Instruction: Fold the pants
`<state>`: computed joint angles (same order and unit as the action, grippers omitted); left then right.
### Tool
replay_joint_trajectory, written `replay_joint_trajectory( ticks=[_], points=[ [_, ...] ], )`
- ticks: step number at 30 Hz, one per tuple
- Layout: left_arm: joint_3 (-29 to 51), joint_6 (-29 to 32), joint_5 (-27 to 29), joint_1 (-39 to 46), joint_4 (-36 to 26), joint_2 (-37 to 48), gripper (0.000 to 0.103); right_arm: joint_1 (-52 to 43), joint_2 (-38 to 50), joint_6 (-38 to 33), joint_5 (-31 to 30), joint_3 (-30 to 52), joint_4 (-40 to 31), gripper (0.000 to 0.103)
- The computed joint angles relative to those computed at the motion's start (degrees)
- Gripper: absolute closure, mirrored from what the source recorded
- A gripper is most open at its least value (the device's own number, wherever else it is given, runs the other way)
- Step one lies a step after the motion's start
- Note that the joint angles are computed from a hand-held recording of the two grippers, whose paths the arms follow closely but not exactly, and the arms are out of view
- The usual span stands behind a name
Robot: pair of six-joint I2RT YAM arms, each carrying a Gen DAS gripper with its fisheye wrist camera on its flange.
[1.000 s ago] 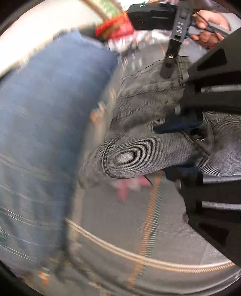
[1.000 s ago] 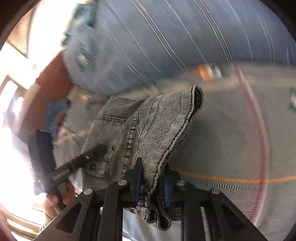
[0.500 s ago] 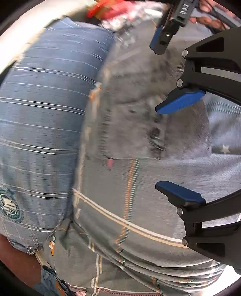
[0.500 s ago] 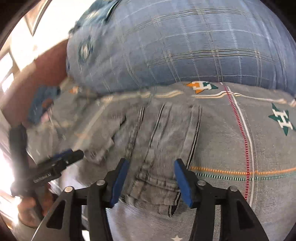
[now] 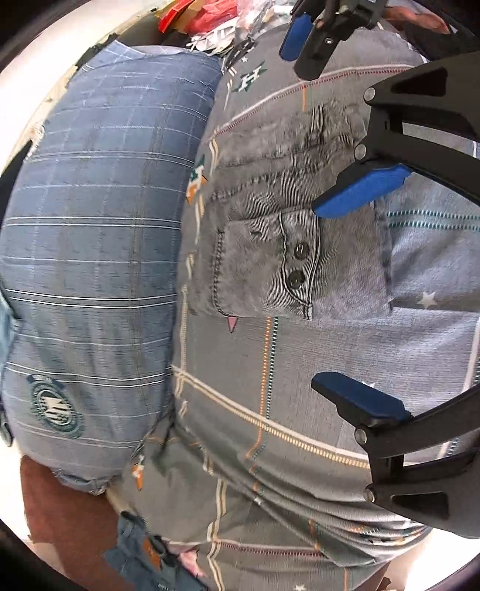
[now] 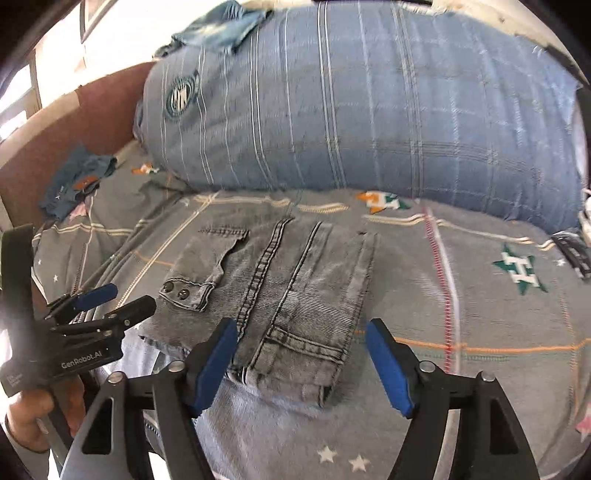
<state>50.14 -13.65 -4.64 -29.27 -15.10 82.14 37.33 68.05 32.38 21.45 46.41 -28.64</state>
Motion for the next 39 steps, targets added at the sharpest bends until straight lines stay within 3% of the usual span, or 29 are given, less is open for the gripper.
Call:
replay_joint_trajectory(
  ticks=[6,11,17,24,27,39],
  points=[
    [-1.8,-0.9,-4.6,-3.6,-2.9,-6.1,0.017,6.9,-4.8,7.3,5.5,-2.2,-5.3,0.022],
    [-2.8,-2.2,-6.5,-5.4,-5.9,-11.3,0.017,12.5,-5.0,10.1,11.8,-0.8,-10.1,0.001],
    [-2.8,-4.1,-8.4,-6.9,-9.4,-15.2,0.017,16.9,-3.2,12.9,16.6,2.6,-14.7,0.000],
    [-2.3,-4.5,-8.4,-7.9,-12.0,-17.9,0.015,18.3,-1.5,15.4,17.1,3.2,-16.0,0.000],
    [-2.1,-4.5,-9.6,-9.2,-12.6,-18.7,0.007,18.5,-0.9,15.3,17.3,3.4,-16.3,0.000],
    [-2.0,-4.2,-10.8,-10.5,-12.5,-19.5,0.007,16.8,-0.8,13.6,16.4,3.0,-16.6,0.000]
  ],
)
